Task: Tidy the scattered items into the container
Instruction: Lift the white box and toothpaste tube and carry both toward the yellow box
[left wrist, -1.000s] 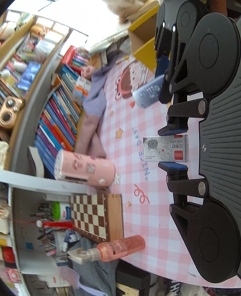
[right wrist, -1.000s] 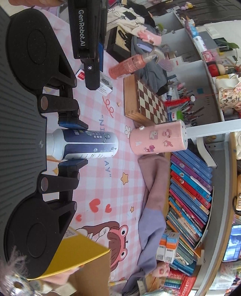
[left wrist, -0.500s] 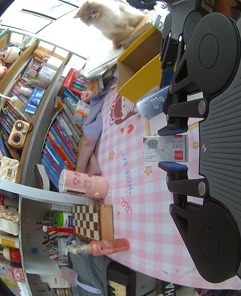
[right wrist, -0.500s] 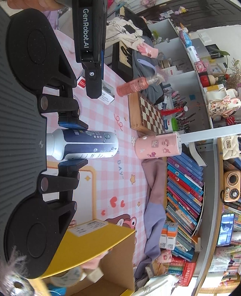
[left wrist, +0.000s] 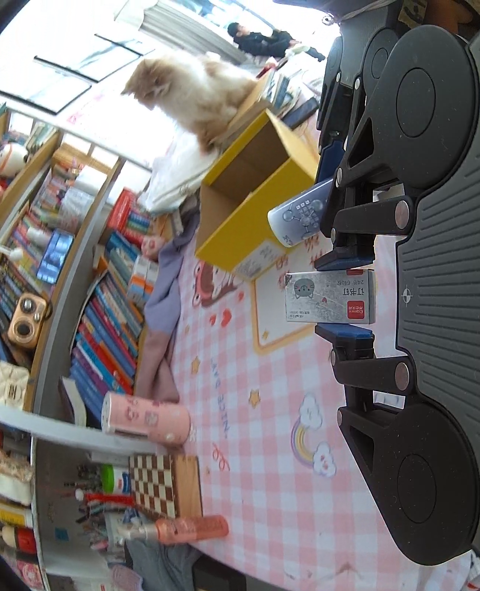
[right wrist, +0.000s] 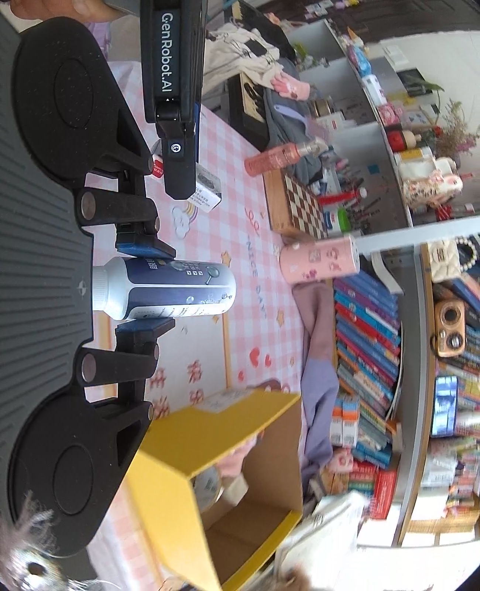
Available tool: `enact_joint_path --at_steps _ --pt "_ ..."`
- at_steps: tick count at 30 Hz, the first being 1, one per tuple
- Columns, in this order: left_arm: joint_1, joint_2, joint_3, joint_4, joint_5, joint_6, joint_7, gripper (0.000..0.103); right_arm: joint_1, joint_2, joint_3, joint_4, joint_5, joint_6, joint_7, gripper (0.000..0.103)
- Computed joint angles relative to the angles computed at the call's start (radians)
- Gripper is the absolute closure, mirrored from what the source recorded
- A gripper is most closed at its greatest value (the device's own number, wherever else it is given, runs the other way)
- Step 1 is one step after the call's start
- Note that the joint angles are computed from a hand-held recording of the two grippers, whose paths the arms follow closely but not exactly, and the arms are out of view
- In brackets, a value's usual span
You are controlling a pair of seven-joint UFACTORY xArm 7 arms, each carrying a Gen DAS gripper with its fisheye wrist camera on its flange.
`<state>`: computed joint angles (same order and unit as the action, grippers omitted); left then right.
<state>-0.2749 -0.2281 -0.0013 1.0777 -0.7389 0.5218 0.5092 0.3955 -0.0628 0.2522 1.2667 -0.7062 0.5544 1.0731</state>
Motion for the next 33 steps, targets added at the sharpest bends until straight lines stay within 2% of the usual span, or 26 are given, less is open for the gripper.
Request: enact_joint_path --at_steps 8,16,23,33 --pt "-0.044 -0.004 -0.009 0.013 -0.069 0.024 0.085 0.075 -0.037 -0.125 0.043 -0.095 -0.042 0.073 0.098 0.073" --pt "-0.067 0.009 -0.034 0.032 -0.096 0.085 0.134 0.075 -0.095 -0.252 0.096 -0.201 0.007 0.147 0.166 0.073" --pt "-0.081 0.016 -0.059 0.037 -0.094 0.116 0.137 0.075 -0.127 -0.333 0.128 -0.259 0.081 0.227 0.172 0.073" --pt "-0.108 0.064 -0.103 0.089 -0.069 0.124 0.125 0.075 -0.190 -0.466 0.132 -0.364 0.155 0.217 0.155 0.073"
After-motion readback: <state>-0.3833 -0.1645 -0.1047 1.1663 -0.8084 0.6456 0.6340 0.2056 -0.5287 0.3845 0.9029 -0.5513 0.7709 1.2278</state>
